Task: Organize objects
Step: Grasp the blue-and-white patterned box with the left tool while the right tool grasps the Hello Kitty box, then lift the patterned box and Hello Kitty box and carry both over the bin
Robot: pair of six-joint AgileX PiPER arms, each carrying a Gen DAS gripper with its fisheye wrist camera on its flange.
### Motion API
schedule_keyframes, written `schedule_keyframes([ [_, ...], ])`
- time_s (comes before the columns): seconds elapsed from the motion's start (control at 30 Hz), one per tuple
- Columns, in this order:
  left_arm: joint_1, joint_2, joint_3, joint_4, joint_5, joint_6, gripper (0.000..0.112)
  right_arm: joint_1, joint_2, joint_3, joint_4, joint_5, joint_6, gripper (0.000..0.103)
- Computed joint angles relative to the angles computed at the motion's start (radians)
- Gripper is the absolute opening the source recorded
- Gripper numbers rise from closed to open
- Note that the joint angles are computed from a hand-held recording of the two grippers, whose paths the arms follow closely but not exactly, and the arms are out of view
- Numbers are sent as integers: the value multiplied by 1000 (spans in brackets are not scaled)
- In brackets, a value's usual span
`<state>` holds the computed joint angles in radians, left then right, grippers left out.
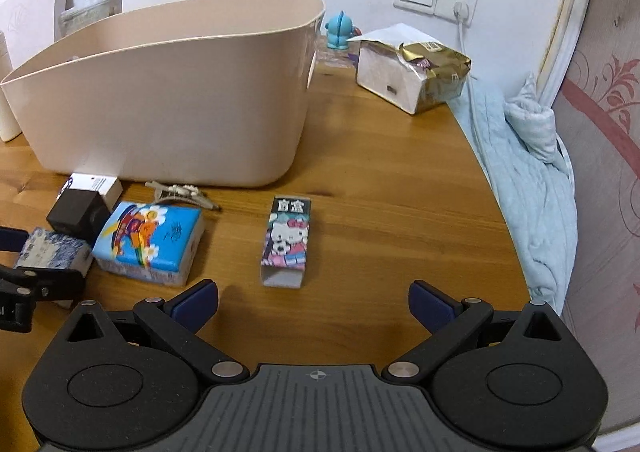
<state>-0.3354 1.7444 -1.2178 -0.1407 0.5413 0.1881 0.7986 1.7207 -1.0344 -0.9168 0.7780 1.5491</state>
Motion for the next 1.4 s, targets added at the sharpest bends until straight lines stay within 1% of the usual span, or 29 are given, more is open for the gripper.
schedule_keyframes([
  [0.07,2,5,-5,19,-4,-16,84,-7,9,-6,-14,-6,7,101],
  [0.2,6,13,-19,33,-3,-23,79,-19,18,-12,-24,-26,9,90],
  [0.33,4,12,-20,52,-9,-28,70,-39,20,-8,-22,-66,14,77],
  [0.37,6,11,-19,48,-10,-22,69,-41,20,-6,-29,-76,25,76],
  [0.4,6,12,-20,44,-10,-18,69,-43,19,-4,-32,-82,32,73],
  [0.53,16,7,-15,13,-11,9,68,-44,21,-8,-42,-83,41,53],
  [0.6,20,4,-12,5,-10,15,68,-42,21,-10,-43,-82,40,47],
  [0.67,25,-2,-2,-12,-15,31,68,-37,22,-12,-45,-80,39,44],
  [0.77,37,-17,24,-45,-31,67,68,-30,25,-19,-43,-78,32,36],
  [0.83,45,-19,27,-66,-30,94,68,-25,29,-30,-32,-73,17,25],
  [0.87,48,-19,26,-75,-25,106,68,-21,32,-36,-28,-70,11,23],
  [1.0,63,-18,15,-104,1,147,67,-6,46,-52,-32,-44,39,22],
  [1.23,82,-33,15,-105,34,159,67,17,24,-28,-28,-47,116,21],
  [1.4,91,-94,57,-121,12,185,67,51,-16,20,-31,-51,187,21],
])
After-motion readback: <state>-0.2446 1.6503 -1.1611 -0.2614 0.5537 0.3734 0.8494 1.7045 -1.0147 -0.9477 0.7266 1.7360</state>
